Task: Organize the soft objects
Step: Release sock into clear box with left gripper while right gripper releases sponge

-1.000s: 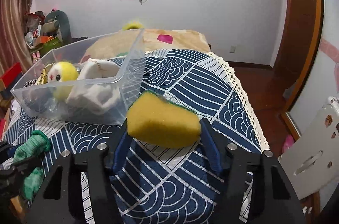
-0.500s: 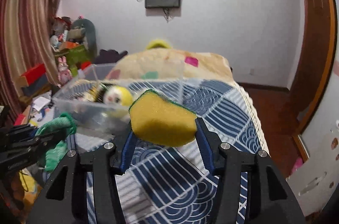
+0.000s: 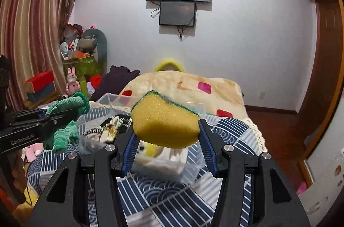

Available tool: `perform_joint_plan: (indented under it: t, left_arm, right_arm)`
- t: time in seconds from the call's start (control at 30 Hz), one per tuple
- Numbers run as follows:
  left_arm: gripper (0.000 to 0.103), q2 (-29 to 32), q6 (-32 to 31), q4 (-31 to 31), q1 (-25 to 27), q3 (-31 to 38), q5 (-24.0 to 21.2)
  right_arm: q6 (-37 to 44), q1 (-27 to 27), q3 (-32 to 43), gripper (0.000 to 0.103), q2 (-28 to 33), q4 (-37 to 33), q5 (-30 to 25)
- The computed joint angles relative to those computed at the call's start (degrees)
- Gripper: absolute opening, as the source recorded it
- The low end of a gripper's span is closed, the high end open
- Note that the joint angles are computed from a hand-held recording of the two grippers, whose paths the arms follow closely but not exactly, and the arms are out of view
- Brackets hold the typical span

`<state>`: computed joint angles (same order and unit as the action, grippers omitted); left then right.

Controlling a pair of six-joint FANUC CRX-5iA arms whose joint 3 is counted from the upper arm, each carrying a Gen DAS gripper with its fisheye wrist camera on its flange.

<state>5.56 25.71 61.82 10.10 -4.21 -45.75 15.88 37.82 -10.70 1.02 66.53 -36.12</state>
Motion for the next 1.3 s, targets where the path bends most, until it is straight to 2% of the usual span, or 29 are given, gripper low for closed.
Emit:
perform_joint_plan:
  t: [0.17, 0.47, 0.57, 0.7, 0.77, 0.8, 0.9, 0.97, 1.03, 1.07, 1.2, 1.3]
  left_arm:
    - [0.020, 1.99, 2.52, -2.38, -1.12, 2.33, 2.58]
    - [0.020, 4.11, 3.42, -5.34, -4.22, 3.54, 7.33]
    - [0.020, 4.65, 4.85, -6.94, -5.19, 3.43, 9.78]
    - [0.021, 5.49, 8.12, -10.01, -6.07, 4.31, 10.49]
    - [0.021, 5.83, 8.99, -11.25, -6.16, 4.82, 10.33]
    - [0.023, 5.79, 9.02, -11.48, -6.21, 4.77, 10.53]
    - [0.037, 5.87, 10.70, -13.58, -6.07, 5.27, 10.49]
    - [0.052, 5.71, 10.99, -12.98, -5.61, 5.00, 10.15]
    - [0.061, 5.50, 10.93, -11.91, -5.25, 4.51, 9.97]
    - [0.062, 5.24, 10.51, -10.85, -4.96, 4.03, 9.60]
    - [0.063, 4.71, 9.42, -9.38, -4.28, 3.53, 8.26]
    - [0.063, 3.72, 7.68, -8.01, -4.01, 2.57, 7.64]
  right_arm:
    - [3.83, -0.67, 3.07, 0.050, 2.29, -6.47, 0.55]
    - [11.11, -1.04, 6.80, 0.050, 4.41, -19.31, -0.23]
    - [12.43, -0.99, 7.48, 0.050, 4.78, -21.63, -0.32]
    - [15.01, -0.78, 8.79, 0.050, 5.70, -24.20, -1.34]
    - [14.59, -0.58, 8.62, 0.050, 5.78, -23.16, -1.68]
    - [14.73, -0.50, 8.72, 0.051, 5.77, -23.26, -1.79]
    - [15.04, -0.32, 8.81, 0.054, 5.83, -22.96, -2.23]
    - [15.23, -0.02, 9.06, 0.060, 6.01, -22.59, -3.12]
    - [14.99, 0.24, 8.91, 0.068, 5.96, -21.77, -3.58]
    - [14.69, 0.34, 8.56, 0.072, 5.74, -21.29, -3.52]
    - [15.24, 0.24, 7.97, 0.075, 4.98, -21.49, -2.65]
    - [13.53, 0.32, 6.87, 0.081, 4.14, -19.26, -2.06]
